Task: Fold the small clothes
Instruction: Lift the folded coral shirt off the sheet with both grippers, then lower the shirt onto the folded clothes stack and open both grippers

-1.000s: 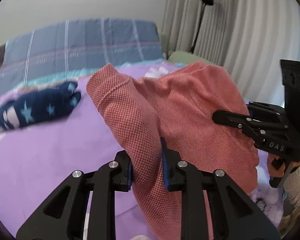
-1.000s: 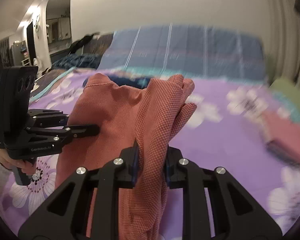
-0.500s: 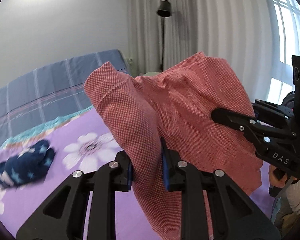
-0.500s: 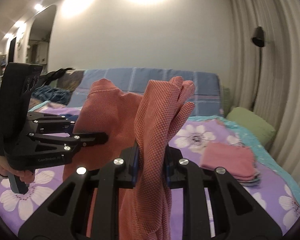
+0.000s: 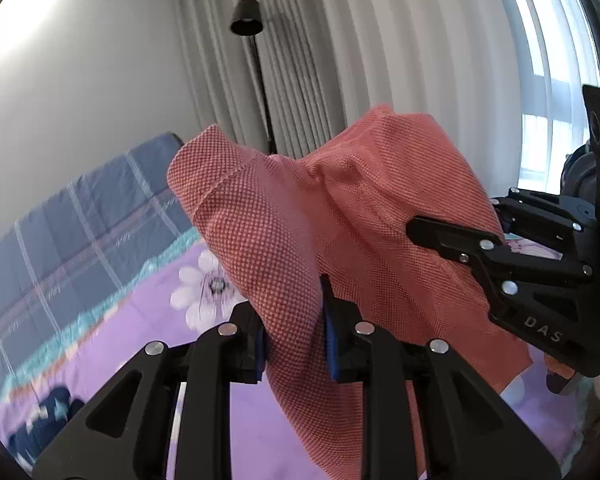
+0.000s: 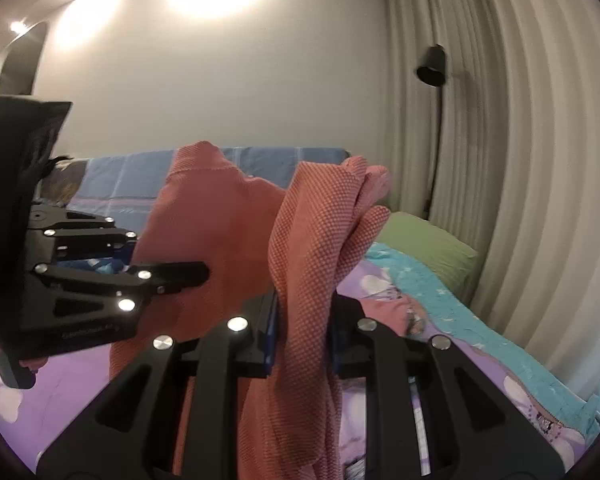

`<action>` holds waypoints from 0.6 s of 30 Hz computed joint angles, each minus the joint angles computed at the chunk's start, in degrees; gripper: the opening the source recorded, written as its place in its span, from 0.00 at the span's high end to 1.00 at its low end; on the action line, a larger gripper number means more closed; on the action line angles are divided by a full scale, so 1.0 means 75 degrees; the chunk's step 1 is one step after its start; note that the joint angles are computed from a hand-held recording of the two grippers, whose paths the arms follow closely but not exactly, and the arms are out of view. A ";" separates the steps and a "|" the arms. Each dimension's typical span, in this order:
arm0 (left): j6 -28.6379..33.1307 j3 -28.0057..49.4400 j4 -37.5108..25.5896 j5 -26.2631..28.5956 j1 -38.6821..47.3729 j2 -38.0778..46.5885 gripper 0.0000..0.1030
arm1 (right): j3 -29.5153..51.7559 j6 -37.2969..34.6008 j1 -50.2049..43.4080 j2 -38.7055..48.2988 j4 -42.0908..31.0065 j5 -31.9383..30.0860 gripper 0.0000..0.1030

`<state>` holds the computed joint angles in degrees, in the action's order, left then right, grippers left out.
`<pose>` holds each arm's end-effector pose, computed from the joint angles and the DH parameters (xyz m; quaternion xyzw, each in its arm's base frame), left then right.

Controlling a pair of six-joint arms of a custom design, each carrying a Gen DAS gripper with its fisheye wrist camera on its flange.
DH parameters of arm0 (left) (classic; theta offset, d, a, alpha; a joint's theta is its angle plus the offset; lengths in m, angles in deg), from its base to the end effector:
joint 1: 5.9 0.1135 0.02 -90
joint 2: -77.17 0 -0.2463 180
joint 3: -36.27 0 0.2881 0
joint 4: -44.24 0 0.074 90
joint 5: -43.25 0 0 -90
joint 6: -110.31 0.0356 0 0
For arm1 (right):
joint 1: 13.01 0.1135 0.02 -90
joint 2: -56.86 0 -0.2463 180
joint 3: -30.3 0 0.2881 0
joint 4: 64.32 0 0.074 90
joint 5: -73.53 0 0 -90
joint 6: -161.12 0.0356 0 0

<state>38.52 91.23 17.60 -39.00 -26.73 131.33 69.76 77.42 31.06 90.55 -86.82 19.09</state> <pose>0.2434 -0.0977 0.2696 0.3163 0.7848 -0.0694 0.5284 0.1583 0.1244 0.2494 -0.0749 0.7820 0.0201 0.6185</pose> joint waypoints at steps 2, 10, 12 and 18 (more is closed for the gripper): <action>-0.0030 0.0663 0.0208 -0.0294 -0.0254 0.0887 0.78 | 0.0247 -0.0072 -0.0902 0.0326 0.0157 -0.0730 0.81; -0.0179 0.3213 0.0884 -0.1029 -0.0537 0.3732 0.78 | 0.1847 -0.0300 -0.3526 0.2882 0.1372 -0.2788 0.81; -0.0090 0.3653 0.1022 -0.1291 -0.0583 0.4289 0.78 | 0.2246 -0.0244 -0.3780 0.3600 0.1616 -0.2960 0.81; -0.0171 0.4739 0.1448 -0.1871 -0.0526 0.6005 0.71 | 0.3465 -0.0257 -0.4204 0.5928 0.2277 -0.2936 0.80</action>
